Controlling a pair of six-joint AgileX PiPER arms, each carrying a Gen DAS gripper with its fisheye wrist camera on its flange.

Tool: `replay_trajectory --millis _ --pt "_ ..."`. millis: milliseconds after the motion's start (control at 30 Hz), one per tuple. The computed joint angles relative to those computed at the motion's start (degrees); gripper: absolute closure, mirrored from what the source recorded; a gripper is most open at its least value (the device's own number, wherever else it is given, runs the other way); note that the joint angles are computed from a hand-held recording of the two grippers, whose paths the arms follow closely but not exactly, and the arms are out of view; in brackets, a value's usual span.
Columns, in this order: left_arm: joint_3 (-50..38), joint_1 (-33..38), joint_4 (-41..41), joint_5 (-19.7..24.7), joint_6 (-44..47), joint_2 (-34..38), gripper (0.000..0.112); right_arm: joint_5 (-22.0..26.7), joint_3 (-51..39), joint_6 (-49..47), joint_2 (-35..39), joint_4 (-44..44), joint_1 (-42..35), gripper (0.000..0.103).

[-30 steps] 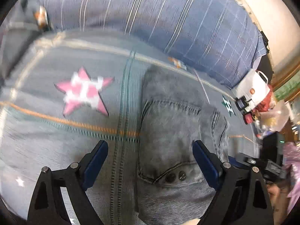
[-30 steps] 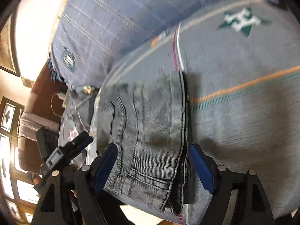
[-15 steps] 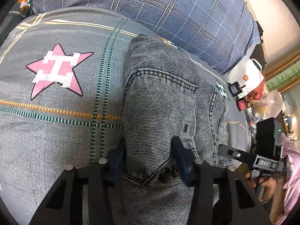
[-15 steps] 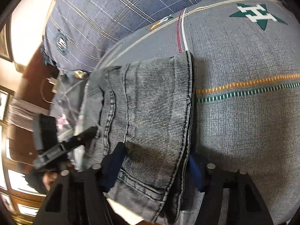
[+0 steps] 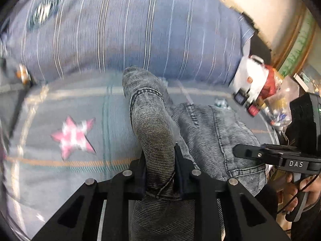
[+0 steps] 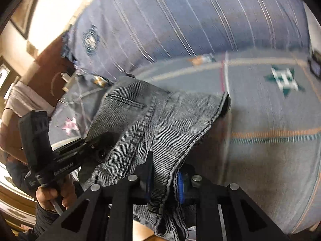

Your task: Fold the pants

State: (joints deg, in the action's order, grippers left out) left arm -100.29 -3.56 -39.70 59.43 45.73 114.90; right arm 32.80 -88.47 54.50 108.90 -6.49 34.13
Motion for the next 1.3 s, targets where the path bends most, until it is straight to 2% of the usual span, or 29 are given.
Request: replay_trajectory --millis 100,233,300,367,400,467,500,567,667,733,800,867,900,933,967,1000,1033,1100,1167,1233,1300 --pt "-5.3 1.4 -1.9 0.9 0.1 0.4 0.088 3.3 -6.5 -0.4 0.5 -2.5 -0.1 0.082" --pt "-13.8 2.2 -1.6 2.8 -3.5 5.8 0.087 6.6 -15.0 -3.1 3.6 -4.3 -1.2 0.082" --pt "-16.9 1.7 0.0 2.1 -6.3 10.1 0.085 5.3 -16.1 -6.0 5.9 -1.9 -2.5 0.082" --pt "-21.0 1.2 3.9 4.0 -10.1 15.5 0.073 4.5 -17.0 -6.3 9.8 -1.2 -3.3 0.079" --pt "-23.0 0.7 6.8 4.8 -12.7 17.8 0.060 4.2 -17.1 -7.4 11.7 0.1 -3.8 0.078" --pt "-23.1 -0.2 13.0 4.5 -16.9 20.6 0.048 9.7 -21.7 -8.6 18.5 2.7 -4.8 0.072" --pt "-21.8 0.2 12.8 4.3 -16.4 20.4 0.042 11.3 -22.0 -6.4 20.1 1.0 -4.5 0.067" --pt "-14.4 1.6 11.1 0.2 -13.3 15.3 0.040 9.1 -18.1 -3.5 17.6 -2.8 -3.4 0.063" --pt "-5.4 3.9 5.5 -4.5 -6.6 7.4 0.036 10.4 -14.2 3.7 12.4 -12.0 -0.7 0.061" --pt "0.4 5.0 0.7 -8.1 -1.5 3.3 0.028 8.9 -11.5 9.9 8.8 -18.3 1.3 0.057" --pt "2.5 3.6 2.9 -10.0 -2.6 2.7 0.028 2.7 -8.2 12.4 6.6 -18.5 1.9 0.048" --pt "0.2 0.4 12.3 -10.1 -9.8 7.0 0.028 -1.4 -7.1 8.4 7.7 -12.5 1.4 0.043" --pt "-1.0 -0.6 15.2 -9.6 -13.0 8.9 0.026 -0.3 -8.8 3.6 10.1 -7.3 0.8 0.043" --pt "-2.8 -0.5 15.7 -7.5 -16.2 9.9 0.026 2.7 -11.1 1.1 13.7 -4.4 0.2 0.043" --pt "-2.3 0.1 14.3 -7.4 -17.1 9.1 0.026 4.4 -12.2 0.9 15.0 -3.7 0.1 0.044" --pt "-0.8 0.3 14.4 -8.4 -17.6 7.5 0.026 3.9 -11.6 2.0 14.1 -5.3 0.5 0.045" --pt "2.7 0.2 15.4 -11.8 -17.4 3.9 0.026 4.5 -11.0 4.1 12.6 -7.9 1.4 0.044" --pt "8.9 -0.2 16.5 -18.0 -16.4 -1.8 0.026 7.5 -11.5 7.4 9.9 -13.4 3.5 0.037" --pt "12.4 -0.4 16.4 -20.4 -16.3 -5.4 0.022 13.9 -13.0 12.5 7.6 -23.3 7.4 0.014" --pt "15.8 -0.8 16.2 -22.6 -15.2 -8.9 0.021 17.7 -14.0 13.7 6.8 -26.8 9.5 0.000" --pt "18.1 -1.2 16.2 -24.0 -14.8 -11.3 0.021 22.9 -16.2 12.0 7.3 -27.0 11.7 0.000"
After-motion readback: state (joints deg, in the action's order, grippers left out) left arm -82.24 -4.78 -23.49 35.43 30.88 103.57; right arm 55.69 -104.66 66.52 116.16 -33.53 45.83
